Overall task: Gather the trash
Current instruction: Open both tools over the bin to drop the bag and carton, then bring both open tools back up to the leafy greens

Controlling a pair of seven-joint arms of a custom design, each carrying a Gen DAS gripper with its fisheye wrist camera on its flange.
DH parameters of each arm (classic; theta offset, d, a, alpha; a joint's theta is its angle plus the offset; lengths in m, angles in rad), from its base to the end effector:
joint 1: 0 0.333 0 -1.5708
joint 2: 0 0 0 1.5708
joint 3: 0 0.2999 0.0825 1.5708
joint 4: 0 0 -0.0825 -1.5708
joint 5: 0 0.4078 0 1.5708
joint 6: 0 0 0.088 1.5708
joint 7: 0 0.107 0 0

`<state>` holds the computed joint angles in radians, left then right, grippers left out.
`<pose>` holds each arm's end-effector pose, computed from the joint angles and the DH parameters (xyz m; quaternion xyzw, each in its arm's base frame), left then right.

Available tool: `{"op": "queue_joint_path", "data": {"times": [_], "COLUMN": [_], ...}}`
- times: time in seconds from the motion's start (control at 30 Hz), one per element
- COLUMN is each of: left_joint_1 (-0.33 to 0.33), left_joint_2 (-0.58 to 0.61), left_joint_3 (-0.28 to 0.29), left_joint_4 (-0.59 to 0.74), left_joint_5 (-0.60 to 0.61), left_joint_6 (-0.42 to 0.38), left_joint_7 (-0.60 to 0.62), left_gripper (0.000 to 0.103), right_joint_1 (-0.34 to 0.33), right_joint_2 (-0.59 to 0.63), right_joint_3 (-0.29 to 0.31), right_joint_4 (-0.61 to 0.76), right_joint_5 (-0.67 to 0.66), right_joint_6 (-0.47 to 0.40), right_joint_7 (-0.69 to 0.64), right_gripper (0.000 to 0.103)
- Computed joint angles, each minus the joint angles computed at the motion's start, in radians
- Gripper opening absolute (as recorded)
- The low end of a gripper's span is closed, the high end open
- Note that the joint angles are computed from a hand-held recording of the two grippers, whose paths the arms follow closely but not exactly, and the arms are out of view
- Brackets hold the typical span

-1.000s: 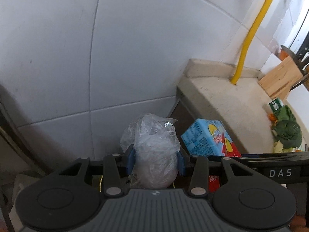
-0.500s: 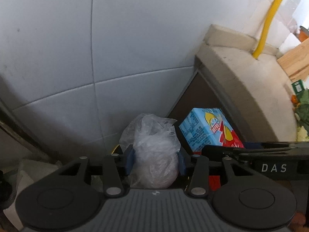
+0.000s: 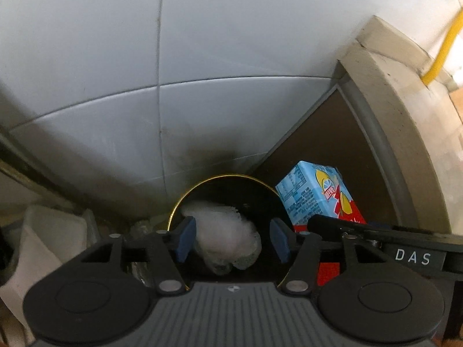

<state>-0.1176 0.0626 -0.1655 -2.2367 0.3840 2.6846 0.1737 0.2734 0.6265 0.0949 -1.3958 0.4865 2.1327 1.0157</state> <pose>0.5542 -0.1732 0.3500 -0.9048 0.3651 -0.1949 0.1001 0.6947 0.2755 0.3345 -0.8714 0.4261 0.1101 0.2167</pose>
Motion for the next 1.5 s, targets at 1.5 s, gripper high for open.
{"op": "queue_joint_path", "data": {"times": [1.5], "left_joint_1": [-0.028], "left_joint_2": [-0.066], "left_joint_3": [-0.017], "left_joint_4": [0.046], "left_joint_5": [0.56], "left_joint_6": [-0.065], "left_joint_7": [-0.287], "left_gripper": [0.063], "right_joint_1": [-0.092], "right_joint_2": [-0.475], "right_joint_3": [-0.036], "right_joint_4": [-0.46], "right_joint_5": [0.289], "right_joint_6": [0.269], "right_joint_7": [-0.232], "right_gripper": [0.081]}}
